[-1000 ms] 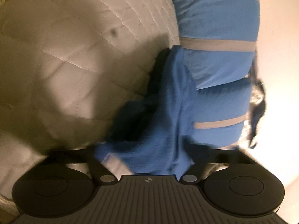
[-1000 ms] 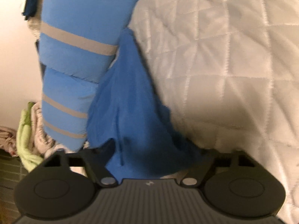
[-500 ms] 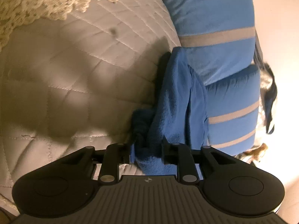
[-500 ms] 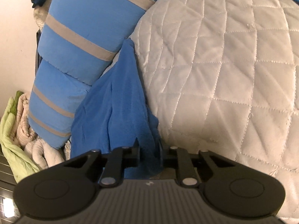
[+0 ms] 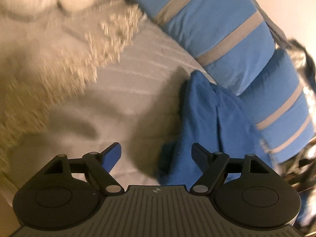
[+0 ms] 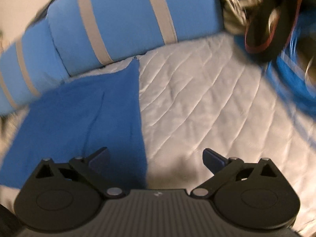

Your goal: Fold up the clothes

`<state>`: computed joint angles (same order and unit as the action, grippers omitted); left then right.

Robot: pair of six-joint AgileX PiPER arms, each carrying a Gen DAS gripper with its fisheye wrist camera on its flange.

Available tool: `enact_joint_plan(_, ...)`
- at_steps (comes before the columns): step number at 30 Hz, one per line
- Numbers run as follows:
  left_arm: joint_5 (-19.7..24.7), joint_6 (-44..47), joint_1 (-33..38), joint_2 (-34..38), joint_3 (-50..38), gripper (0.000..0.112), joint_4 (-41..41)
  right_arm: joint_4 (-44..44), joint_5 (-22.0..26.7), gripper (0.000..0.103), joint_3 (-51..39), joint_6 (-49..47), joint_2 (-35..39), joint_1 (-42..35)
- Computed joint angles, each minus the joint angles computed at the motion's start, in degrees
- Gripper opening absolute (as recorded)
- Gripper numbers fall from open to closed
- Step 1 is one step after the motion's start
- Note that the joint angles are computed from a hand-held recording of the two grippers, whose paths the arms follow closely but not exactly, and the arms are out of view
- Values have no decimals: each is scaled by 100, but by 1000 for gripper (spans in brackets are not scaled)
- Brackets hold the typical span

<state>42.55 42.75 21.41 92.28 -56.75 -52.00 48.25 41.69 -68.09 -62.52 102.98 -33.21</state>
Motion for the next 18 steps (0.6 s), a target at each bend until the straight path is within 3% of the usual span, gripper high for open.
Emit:
enact_joint_plan(4, -955, -199, -475, -422, 269, 84, 805, -205, -877, 103, 501, -311, -482, 358)
enact_joint_plan(8, -1330, 208, -621, -639, 489, 89, 850, -282, -1266, 103, 747, -447, -768, 566)
enact_joint_plan(11, -1375, 196, -680, -662, 516, 90, 931, -366, -1283, 103, 783, -407, -873, 639)
enact_joint_plan(18, -983, 223, -639, -669, 375, 90, 1227, -261, -1170, 103, 808, -395, -949, 627)
